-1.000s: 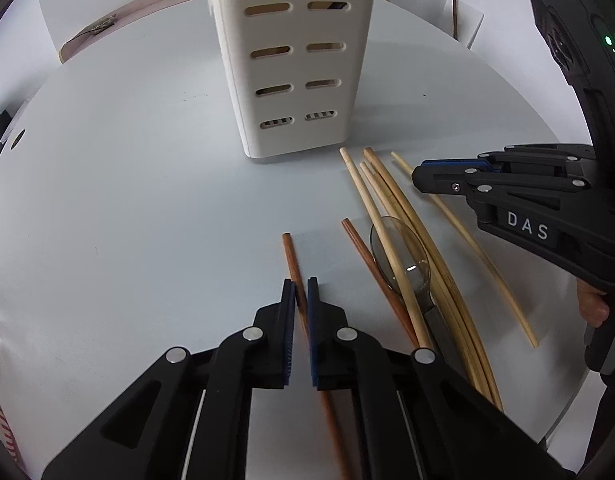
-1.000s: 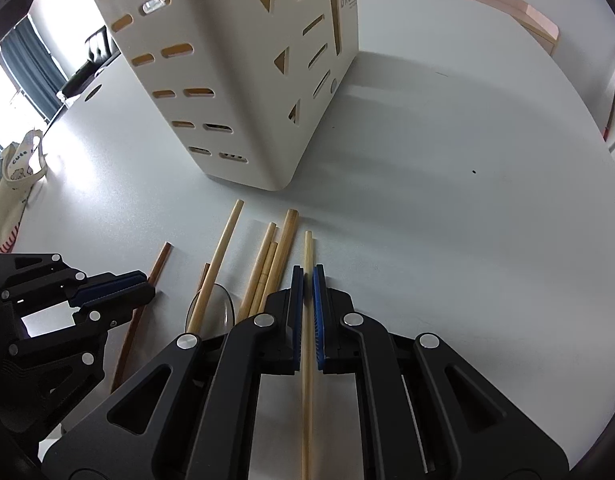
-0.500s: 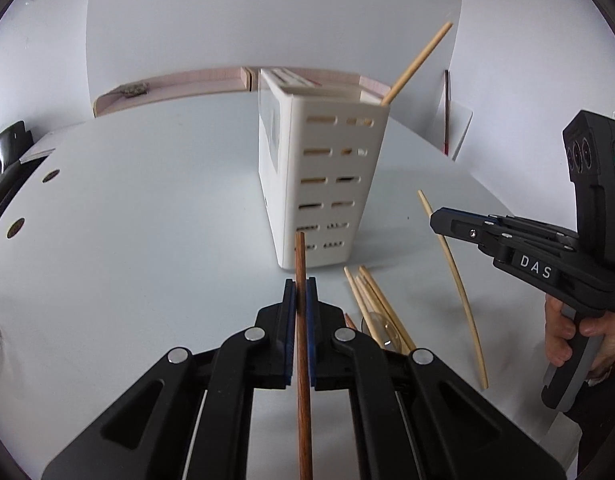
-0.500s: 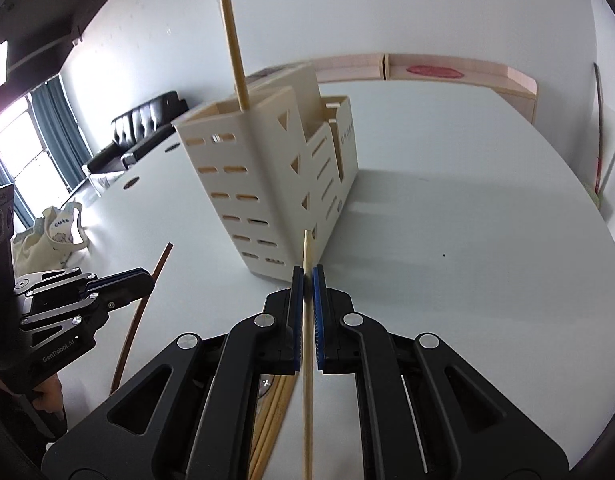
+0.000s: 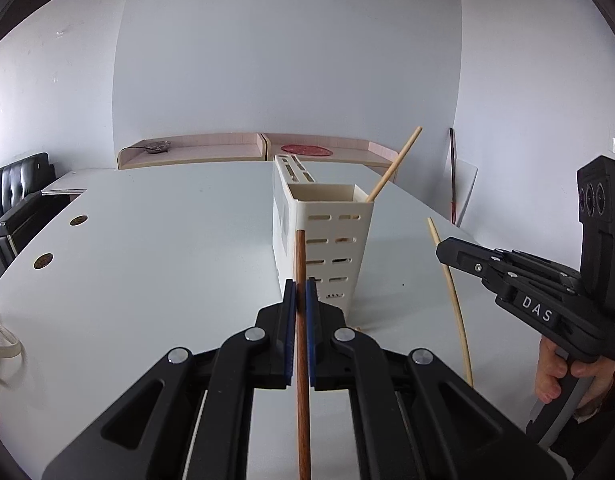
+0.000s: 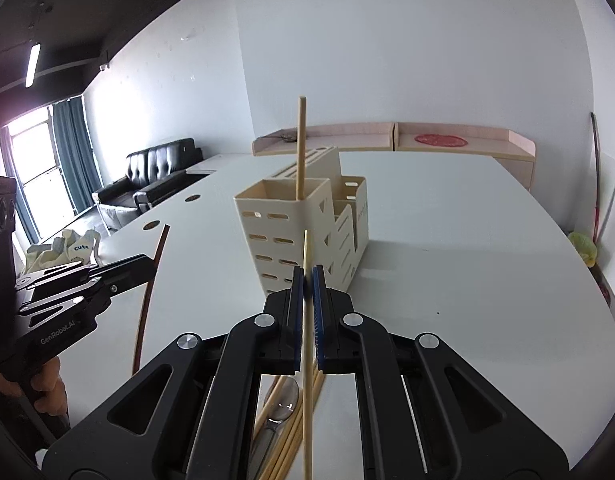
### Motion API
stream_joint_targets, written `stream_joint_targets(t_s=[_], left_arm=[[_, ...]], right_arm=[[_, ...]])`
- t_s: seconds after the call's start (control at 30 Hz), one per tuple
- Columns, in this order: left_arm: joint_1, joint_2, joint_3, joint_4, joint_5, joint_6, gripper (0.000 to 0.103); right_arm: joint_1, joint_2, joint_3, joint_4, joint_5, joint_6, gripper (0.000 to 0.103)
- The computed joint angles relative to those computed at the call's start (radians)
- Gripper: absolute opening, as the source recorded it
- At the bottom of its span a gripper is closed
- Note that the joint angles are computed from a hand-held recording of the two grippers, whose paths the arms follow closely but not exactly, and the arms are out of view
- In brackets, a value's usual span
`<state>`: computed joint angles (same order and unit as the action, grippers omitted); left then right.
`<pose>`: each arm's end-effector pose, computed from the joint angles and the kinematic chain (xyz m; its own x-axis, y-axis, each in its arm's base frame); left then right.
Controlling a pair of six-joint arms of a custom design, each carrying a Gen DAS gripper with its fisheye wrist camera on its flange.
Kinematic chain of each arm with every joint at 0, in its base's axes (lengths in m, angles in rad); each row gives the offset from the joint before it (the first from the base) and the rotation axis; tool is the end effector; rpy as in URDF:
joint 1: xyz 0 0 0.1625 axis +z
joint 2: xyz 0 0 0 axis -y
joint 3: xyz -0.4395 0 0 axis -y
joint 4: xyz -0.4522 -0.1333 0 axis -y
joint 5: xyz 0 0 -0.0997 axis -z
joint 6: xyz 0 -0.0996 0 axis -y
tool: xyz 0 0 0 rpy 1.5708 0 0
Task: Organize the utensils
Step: 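Lift both chopsticks and carry them above the utensil holder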
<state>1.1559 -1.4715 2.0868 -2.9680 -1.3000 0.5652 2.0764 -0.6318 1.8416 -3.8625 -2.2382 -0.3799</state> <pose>-0.0758 -0.5689 0.3410 -0.6556 0.5301 -0.5377 0.7545 0.4327 -0.4934 0.3679 -0.5167 0.0503 -0.7996 -0.0617 0.5973 -0.5642 0.4178 -0.7121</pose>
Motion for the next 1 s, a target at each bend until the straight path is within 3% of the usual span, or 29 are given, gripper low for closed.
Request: stream_joint_targets(t_s=[0.23,0.63,0.77,1.0], left_arm=[[-0.006,-0.028,0.013,-0.082,-0.066,0.019,0.004],[-0.018,0.005,-0.059,-0.137,-0.159,-0.015,0.000],[-0.010,0.019,-0.076,-0.115,-0.149,-0.003,0.000],[0.025,0.064,-0.129,-0.026,-0.070,-0.028,0.000]], right_arm=[[0.035,0.014,-0.019,-0.123,0.043,-0.086,0.004],[0.055,0.037,-0.109,-0.177,0.096,-0.177,0.004],[0.054,0.037,-0.112,-0.166,0.093,-0.170,0.004],[0.043,0.027,-0.090,-0.153,0.091,-0.122,0.004]])
